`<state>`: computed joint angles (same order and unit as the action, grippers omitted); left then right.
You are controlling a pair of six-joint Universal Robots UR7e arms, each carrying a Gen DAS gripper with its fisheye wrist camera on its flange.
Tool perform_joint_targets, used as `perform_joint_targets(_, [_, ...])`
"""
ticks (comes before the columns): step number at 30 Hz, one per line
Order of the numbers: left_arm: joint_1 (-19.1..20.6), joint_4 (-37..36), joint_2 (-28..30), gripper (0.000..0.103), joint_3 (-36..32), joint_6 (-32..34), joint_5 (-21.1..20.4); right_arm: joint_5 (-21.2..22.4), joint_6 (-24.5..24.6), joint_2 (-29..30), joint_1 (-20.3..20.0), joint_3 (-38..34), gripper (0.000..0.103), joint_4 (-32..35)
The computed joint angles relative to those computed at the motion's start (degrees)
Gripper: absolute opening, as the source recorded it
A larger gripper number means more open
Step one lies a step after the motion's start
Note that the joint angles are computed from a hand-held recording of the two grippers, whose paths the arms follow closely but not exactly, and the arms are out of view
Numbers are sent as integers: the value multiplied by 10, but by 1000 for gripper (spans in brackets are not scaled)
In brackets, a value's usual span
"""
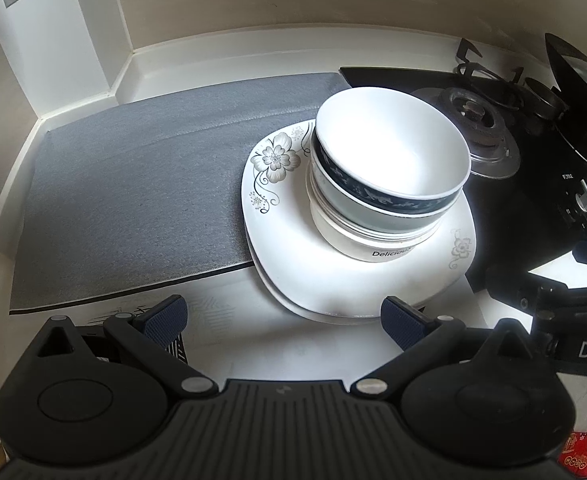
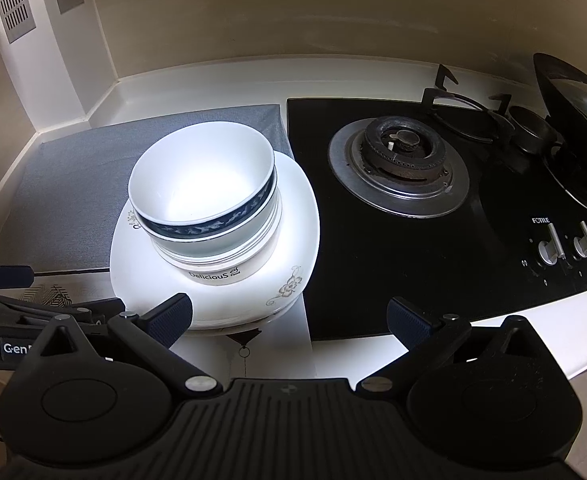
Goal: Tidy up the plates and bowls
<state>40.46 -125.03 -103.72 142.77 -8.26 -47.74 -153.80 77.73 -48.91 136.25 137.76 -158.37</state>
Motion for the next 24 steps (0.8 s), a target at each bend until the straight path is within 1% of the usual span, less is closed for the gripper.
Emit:
perform_joint_targets(8, [-3,-1,3,103,1,-3,5,2,-16,2,-4,5,103,-23])
perform_joint_targets(15, [-2,-5,3,103,1,-6,8,1,-25,0,-8,3,103,-22])
perform_joint_targets(24, [5,-12,10,103,-5,-6,14,2,-66,7,-15,-2,103,-49])
